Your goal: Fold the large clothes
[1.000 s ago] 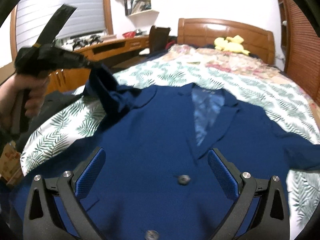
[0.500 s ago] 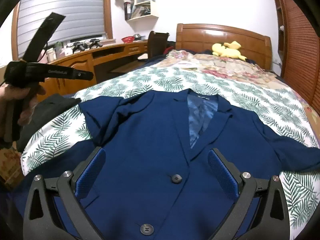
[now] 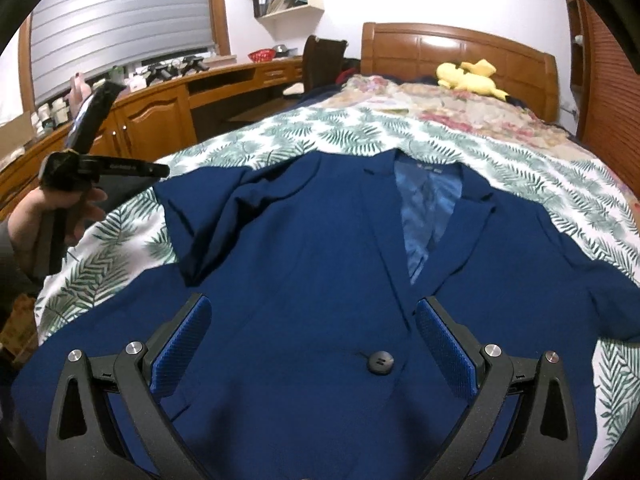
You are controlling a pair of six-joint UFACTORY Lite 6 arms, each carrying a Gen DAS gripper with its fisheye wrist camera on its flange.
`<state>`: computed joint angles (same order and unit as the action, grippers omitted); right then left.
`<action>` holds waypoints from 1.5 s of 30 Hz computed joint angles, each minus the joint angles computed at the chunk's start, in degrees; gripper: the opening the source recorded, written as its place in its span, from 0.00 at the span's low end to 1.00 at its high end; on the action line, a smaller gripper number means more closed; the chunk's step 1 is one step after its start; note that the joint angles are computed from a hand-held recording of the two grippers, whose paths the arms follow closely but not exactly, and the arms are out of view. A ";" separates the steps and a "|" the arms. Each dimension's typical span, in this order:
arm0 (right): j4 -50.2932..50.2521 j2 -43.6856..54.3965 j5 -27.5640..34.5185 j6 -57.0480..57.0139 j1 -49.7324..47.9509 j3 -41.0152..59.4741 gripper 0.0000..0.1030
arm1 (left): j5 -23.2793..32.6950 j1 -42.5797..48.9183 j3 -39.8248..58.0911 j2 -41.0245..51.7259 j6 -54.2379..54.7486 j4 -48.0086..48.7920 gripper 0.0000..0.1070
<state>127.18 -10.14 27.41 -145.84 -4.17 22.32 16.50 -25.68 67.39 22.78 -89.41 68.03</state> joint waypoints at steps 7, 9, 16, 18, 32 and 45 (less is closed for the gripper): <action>4.51 4.11 -0.01 -4.21 2.13 1.18 1.00 | -5.30 5.54 -0.87 5.96 -9.10 8.11 0.41; 4.41 4.45 0.18 -4.26 2.22 1.18 1.00 | -6.13 6.37 -0.53 6.88 -11.86 10.04 0.41; 6.63 4.76 -0.14 -6.18 3.31 0.95 1.00 | -5.63 6.12 3.24 10.07 -11.75 11.25 0.22; 6.40 4.73 -0.10 -5.93 3.12 0.93 1.00 | -5.50 5.63 3.90 10.29 -11.67 11.78 0.04; -20.56 -15.70 -0.22 16.75 -7.18 -6.05 1.00 | 11.28 -16.81 11.70 -5.43 7.62 -3.26 0.00; -52.43 -29.35 30.96 30.61 -52.99 -5.71 1.00 | 26.60 -40.40 33.56 0.77 18.69 -11.29 0.00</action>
